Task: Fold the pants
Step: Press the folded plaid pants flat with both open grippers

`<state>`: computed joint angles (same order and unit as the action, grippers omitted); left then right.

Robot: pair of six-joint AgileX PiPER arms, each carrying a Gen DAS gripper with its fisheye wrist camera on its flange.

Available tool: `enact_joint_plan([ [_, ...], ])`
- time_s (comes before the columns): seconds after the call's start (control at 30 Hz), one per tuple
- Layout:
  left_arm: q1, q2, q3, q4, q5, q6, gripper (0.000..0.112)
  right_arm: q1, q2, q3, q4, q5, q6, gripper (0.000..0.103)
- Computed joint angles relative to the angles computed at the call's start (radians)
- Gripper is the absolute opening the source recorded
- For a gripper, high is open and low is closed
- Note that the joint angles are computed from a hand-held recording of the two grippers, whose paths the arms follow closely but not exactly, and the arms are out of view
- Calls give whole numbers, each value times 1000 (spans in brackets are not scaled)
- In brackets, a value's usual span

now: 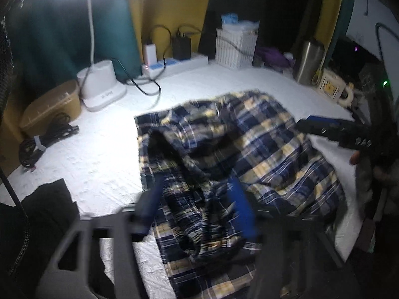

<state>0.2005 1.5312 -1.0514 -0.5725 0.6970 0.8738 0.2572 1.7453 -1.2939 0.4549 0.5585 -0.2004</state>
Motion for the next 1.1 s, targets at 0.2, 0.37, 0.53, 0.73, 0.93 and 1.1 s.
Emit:
enact_joint_plan([
  [0.2,-25,41,-20,125,-60,-111,9,14,-3,41,-119,-31,47,72],
  [0.37,-9,55,-43,137,-93,-126,9,27,1,58,-153,-51,49,72],
  [0.53,2,89,-72,122,-86,-116,9,28,-12,72,-181,-55,79,72],
  [0.73,44,101,-89,66,-13,-85,11,46,-45,101,-160,-43,65,72],
  [0.93,78,34,-35,20,5,-37,41,88,-83,164,-162,-55,84,72],
  [1.1,67,18,17,61,-31,-21,44,114,-111,216,-260,-64,172,72],
])
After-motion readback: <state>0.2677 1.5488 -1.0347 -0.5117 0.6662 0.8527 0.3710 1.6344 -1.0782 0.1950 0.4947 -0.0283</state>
